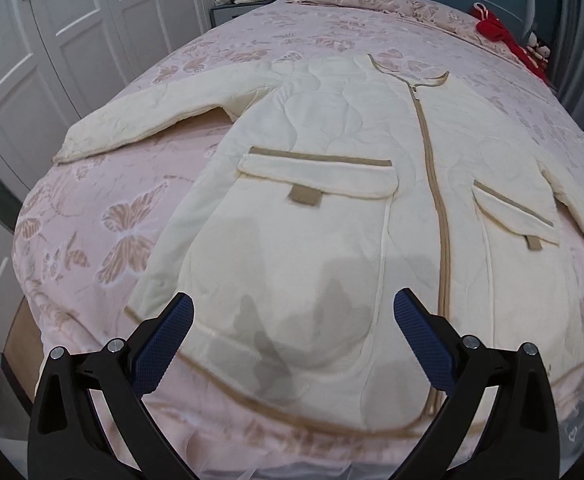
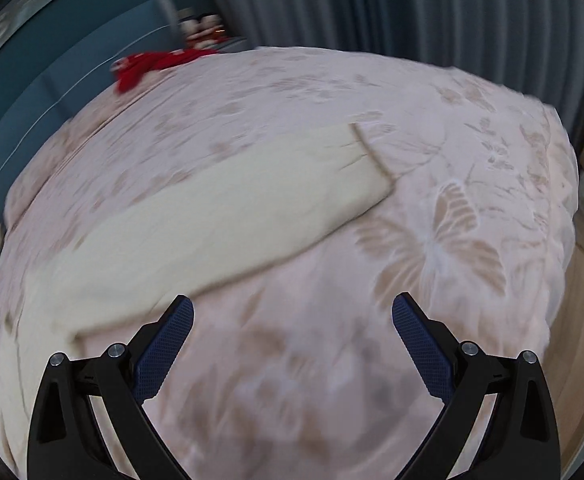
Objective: Fold large clothes
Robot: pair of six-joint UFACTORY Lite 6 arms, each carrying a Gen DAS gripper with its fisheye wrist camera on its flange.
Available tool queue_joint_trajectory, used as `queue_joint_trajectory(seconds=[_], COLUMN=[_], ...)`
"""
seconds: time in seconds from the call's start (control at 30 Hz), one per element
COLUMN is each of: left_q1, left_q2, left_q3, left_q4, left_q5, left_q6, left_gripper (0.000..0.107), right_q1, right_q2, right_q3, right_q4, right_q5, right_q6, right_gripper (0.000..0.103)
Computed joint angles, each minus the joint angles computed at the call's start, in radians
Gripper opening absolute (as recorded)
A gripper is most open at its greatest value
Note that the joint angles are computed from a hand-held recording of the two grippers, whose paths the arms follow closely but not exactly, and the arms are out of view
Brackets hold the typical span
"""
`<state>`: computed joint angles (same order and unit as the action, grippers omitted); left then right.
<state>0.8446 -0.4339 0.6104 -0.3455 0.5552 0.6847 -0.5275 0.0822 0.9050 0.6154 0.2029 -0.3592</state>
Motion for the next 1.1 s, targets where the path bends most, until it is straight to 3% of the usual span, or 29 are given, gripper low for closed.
queue_joint_trajectory(seconds=[0.1,0.2,0.27,0.37,0.4,0.43,0.5,0.6,0.67,0.77,0.9,1.1], left_q1=[-0.093,-0.173,-0.182,-0.199,-0.204,-0.208,-0.212,-0.209,-0.199,-0.179,-0.125,-0.036], left_q2=[0.044,0.118,0.160,0.231,0.252,0.262,0.280,0.320,0.344,0.379,0.433,0.504], left_q3=[0.007,0.037,0.056,0.087,0.097,0.101,0.114,0.157,0.187,0.234,0.317,0.441], left_q4=[0.091,0.189,0.152,0.145,0.149,0.159,0.163,0.167,0.158,0.133,0.018,-0.145], left_q5=[-0.057,-0.076,-0.073,-0.085,-0.097,-0.109,-0.137,-0.160,-0.164,-0.170,-0.148,-0.082], left_q6=[-0.115,-0.223,-0.203,-0.209,-0.211,-0.222,-0.225,-0.226,-0.223,-0.209,-0.110,0.028], left_gripper=[0.098,0.098,0.098,0.098,0.098,0.098,0.098,0.098,0.098,0.098,0.098,0.098], right_q1=[-0.061,-0.095,-0.105,-0.096,-0.093,-0.089,-0.059,0.007,0.073,0.241,0.581,1.012], right_q2=[0.203,0.341,0.402,0.448,0.456,0.476,0.491,0.471,0.439,0.365,0.358,0.685], right_q3=[0.162,0.278,0.327,0.369,0.381,0.417,0.462,0.524,0.565,0.630,0.797,1.214], right_q4=[0.229,0.308,0.346,0.473,0.497,0.498,0.429,0.390,0.371,0.263,-0.006,-0.334], right_q5=[0.005,0.008,0.011,-0.014,-0.011,0.009,-0.002,-0.003,0.017,0.054,0.117,0.224], right_q6=[-0.186,-0.221,-0.225,-0.300,-0.317,-0.301,-0.201,-0.152,-0.142,-0.074,0.108,0.403], right_gripper=[0.098,0.098,0.097,0.080,0.066,0.059,0.040,0.021,0.013,0.012,0.011,0.011])
